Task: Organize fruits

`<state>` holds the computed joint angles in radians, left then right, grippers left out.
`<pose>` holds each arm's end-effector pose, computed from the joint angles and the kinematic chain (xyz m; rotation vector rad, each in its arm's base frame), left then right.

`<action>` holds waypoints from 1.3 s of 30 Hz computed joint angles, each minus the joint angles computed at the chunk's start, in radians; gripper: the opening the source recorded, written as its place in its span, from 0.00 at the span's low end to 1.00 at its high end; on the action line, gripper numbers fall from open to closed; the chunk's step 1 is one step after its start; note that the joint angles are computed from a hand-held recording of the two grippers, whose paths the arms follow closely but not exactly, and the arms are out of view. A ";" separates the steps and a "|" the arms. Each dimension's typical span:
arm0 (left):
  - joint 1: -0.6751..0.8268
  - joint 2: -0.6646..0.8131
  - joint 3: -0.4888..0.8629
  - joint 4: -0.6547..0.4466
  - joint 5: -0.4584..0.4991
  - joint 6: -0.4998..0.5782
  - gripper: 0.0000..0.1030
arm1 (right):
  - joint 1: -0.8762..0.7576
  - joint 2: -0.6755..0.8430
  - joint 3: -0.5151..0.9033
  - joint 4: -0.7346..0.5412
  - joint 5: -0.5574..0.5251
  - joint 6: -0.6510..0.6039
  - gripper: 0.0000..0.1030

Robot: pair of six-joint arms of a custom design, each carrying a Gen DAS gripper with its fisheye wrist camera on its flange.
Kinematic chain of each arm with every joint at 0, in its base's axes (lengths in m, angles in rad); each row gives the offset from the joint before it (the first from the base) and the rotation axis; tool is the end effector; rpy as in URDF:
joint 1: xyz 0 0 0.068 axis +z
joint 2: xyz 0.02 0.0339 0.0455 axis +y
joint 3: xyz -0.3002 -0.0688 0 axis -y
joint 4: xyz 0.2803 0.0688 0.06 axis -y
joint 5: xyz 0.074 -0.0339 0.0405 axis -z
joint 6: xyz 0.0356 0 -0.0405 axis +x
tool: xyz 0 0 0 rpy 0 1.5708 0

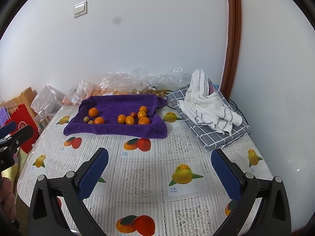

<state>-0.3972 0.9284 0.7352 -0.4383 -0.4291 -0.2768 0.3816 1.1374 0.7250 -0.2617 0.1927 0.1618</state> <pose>0.2018 -0.0686 0.2961 -0.1068 2.1359 0.0804 0.2437 0.0905 0.2606 -0.1415 2.2269 0.0802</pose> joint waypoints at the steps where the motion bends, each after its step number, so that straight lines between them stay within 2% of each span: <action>1: 0.000 -0.002 0.000 0.000 0.002 -0.001 0.96 | 0.002 0.000 -0.001 0.000 0.001 0.002 0.99; 39: 0.009 -0.018 -0.002 -0.011 0.011 0.003 0.96 | 0.025 0.004 0.007 -0.004 0.008 0.018 1.00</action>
<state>-0.3885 0.9106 0.7332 -0.4492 -0.4178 -0.2743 0.4068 1.1417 0.7318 -0.2652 0.2007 0.1800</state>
